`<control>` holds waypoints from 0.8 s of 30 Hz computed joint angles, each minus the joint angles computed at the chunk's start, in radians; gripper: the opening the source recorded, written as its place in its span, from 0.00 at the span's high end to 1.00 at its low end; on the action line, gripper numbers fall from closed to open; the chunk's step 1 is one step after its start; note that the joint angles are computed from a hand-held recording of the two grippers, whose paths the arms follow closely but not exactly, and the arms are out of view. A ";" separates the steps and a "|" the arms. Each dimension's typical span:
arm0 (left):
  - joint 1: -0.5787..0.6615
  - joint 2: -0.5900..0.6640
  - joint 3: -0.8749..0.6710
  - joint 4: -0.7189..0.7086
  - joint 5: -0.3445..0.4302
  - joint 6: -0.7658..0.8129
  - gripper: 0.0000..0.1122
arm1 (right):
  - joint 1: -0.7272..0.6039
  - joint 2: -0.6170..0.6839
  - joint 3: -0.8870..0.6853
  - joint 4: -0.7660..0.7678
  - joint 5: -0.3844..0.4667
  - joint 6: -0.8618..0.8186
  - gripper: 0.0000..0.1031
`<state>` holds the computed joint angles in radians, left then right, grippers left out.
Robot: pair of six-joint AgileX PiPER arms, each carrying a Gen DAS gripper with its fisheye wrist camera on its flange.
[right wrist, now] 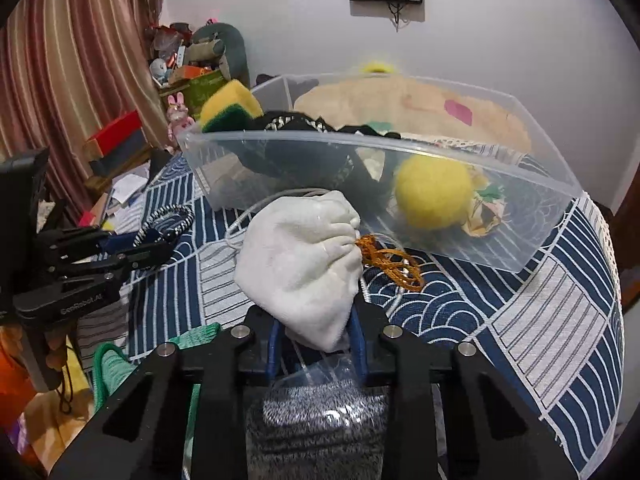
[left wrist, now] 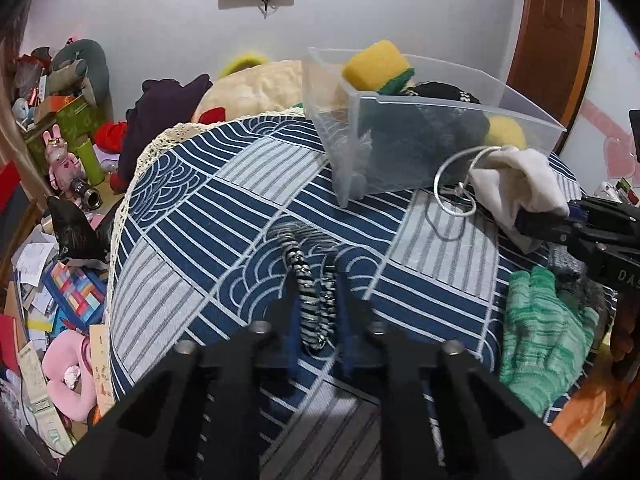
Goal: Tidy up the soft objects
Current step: 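Grasp the cream drawstring pouch with the right gripper while the left grasps the beaded bracelet, then drop the pouch and bracelet into the clear box, opening both grippers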
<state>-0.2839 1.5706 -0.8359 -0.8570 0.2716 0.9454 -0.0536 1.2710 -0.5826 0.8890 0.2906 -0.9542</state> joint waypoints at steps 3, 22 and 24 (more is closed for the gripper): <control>-0.005 -0.027 0.017 -0.014 0.001 0.012 0.94 | -0.006 -0.027 0.015 0.049 0.004 -0.053 0.77; -0.114 -0.286 0.031 -0.058 -0.024 0.055 0.94 | -0.225 -0.296 0.021 0.184 0.170 -0.190 0.78; -0.110 -0.283 0.010 -0.091 -0.017 0.083 0.94 | -0.249 -0.308 0.013 0.202 0.182 -0.203 0.78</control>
